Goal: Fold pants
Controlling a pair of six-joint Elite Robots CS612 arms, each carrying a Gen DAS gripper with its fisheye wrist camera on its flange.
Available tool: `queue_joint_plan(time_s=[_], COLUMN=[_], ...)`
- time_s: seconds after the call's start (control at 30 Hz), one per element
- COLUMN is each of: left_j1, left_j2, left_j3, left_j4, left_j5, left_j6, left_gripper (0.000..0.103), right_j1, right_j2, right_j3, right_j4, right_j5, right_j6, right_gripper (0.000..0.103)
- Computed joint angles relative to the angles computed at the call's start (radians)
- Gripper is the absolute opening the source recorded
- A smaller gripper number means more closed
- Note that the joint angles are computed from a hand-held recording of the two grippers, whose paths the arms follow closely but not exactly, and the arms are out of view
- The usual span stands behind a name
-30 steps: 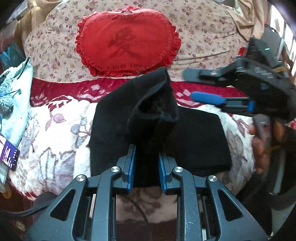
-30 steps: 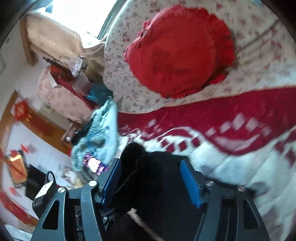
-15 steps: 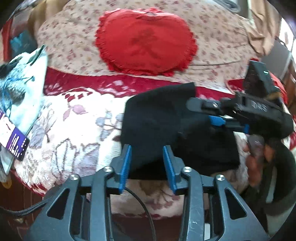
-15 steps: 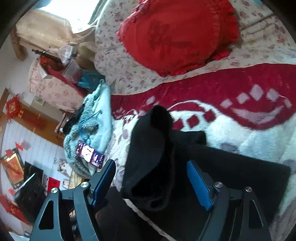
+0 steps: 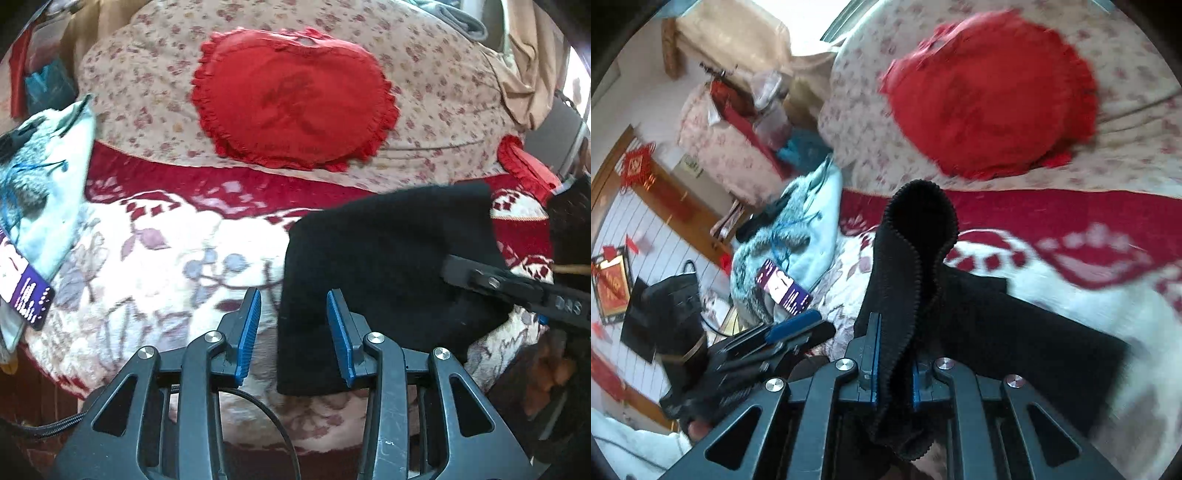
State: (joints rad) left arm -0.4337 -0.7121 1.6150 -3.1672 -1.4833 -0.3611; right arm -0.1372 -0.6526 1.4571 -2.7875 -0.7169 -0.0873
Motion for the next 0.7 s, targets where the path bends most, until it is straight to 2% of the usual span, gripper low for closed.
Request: queue_joint_plan(time_s=[0.1,0.17,0.23,0.27,0.33,0.4,0.57,0.7], left_j1=[-0.013,-0.021,-0.031,-0.038,-0.04,-0.033,-0.035,-0.038], left_j2=[0.022,0.043,0.059,0.064,0.062,0.055,0.061,0.081], left_j3=[-0.029,-0.06,-0.082,-0.09,-0.091,-0.091,-0.117,-0.16], left_j4=[0.034,0.085,0.129,0.143,0.146,0.14,0.138,0.189], left_j5=[-0.008,-0.01,0.018,0.051,0.058,0.032,0.069,0.085], left_j6=[0.017,0.036,0.054,0.062,0.069,0.068,0.064,0.063], left_gripper=[0.036,0.036,0.036,0.036,0.036,0.036,0.036,0.036], right_j1=[-0.024,-0.03,-0.027,-0.031,-0.036,-0.035,-0.028,-0.018], right_j2=[-0.032,-0.03,-0.022,-0.017,-0.015,-0.029,-0.069,-0.071], right_j3=[0.066,0.078,0.082,0.082,0.084,0.086,0.111,0.108], right_j4=[0.003,0.034,0.048,0.05,0.023,0.02,-0.098,-0.152], right_j5=[-0.088,-0.121,-0.187,-0.178,-0.166,-0.193,-0.299,-0.284], right_j6=[0.015,0.021,0.03,0.046,0.073,0.048,0.044,0.037], right_gripper=[0.011,0.011,0.011,0.011,0.013,0.017,0.02,0.02])
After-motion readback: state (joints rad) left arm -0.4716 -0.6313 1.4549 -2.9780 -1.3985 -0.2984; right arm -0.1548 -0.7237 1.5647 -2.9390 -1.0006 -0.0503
